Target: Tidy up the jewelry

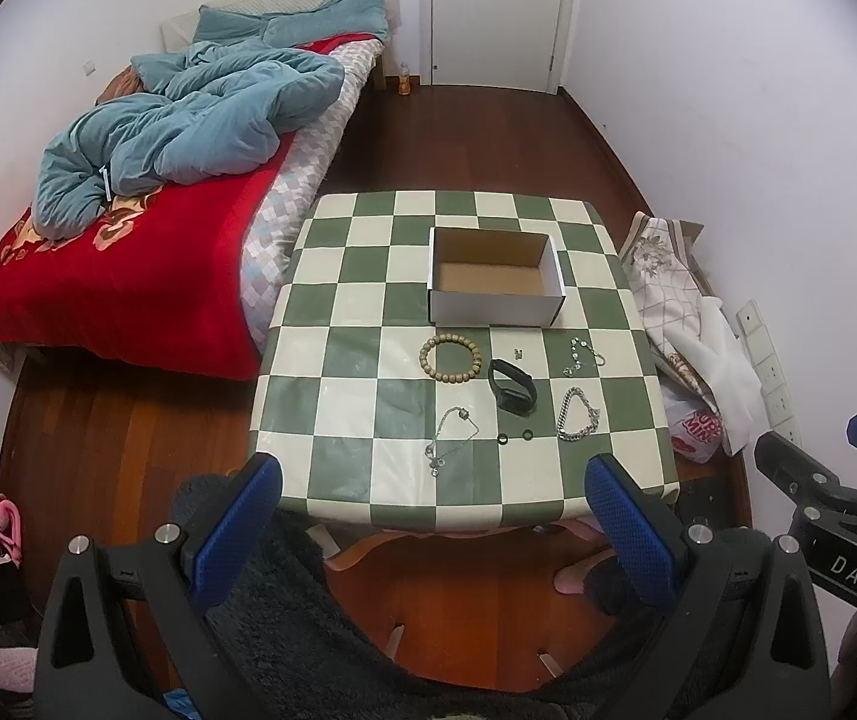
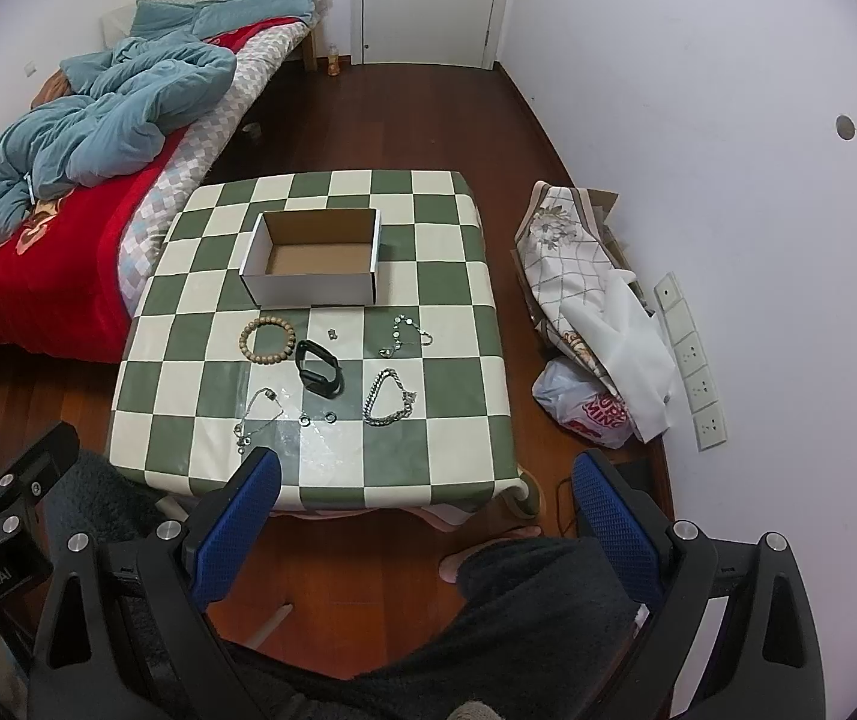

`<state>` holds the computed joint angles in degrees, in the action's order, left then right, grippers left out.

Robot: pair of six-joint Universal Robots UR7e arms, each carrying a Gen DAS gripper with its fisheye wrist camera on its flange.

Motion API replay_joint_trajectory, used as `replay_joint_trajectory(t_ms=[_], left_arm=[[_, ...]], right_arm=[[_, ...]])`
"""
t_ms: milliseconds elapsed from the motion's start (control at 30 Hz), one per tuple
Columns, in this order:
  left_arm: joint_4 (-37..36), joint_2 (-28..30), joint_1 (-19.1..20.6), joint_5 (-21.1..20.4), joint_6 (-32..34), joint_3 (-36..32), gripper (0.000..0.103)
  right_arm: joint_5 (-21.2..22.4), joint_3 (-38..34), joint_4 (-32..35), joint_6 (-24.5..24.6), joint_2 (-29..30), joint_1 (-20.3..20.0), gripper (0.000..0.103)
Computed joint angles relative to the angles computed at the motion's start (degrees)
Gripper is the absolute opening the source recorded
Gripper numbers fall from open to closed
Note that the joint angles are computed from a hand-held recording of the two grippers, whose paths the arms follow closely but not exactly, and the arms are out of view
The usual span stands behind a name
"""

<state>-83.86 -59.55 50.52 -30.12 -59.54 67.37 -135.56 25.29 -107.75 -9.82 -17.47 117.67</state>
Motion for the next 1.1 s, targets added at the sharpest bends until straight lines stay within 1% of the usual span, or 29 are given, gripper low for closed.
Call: replay_joint_trajectory(t_ms=[333,733,767,1100], left_arm=[[-1.14,0.35,-0.05,0.57,0.53,0.48,0.103],[-1.09,1.71,0.09,0.64,0.50,-0.90,0.103],[-1.06,0.45,-0.22,0.52,0.28,0.46,0.103],[-1.71,0.29,-0.24,0.69,0.43,1.00,0.103]], right_arm=[[0.04,0.18,-0.22,0.06,-0.15,0.04,0.099],[-0.07,0.17,-0.16,-0.37,-0.35,-0.03,0.099],[-0.11,0.37,-0.31,-0.45,-0.41,-0.01,0.099],[-0.10,0.47,-0.35,-0.35,-0.51,0.04,0.099]])
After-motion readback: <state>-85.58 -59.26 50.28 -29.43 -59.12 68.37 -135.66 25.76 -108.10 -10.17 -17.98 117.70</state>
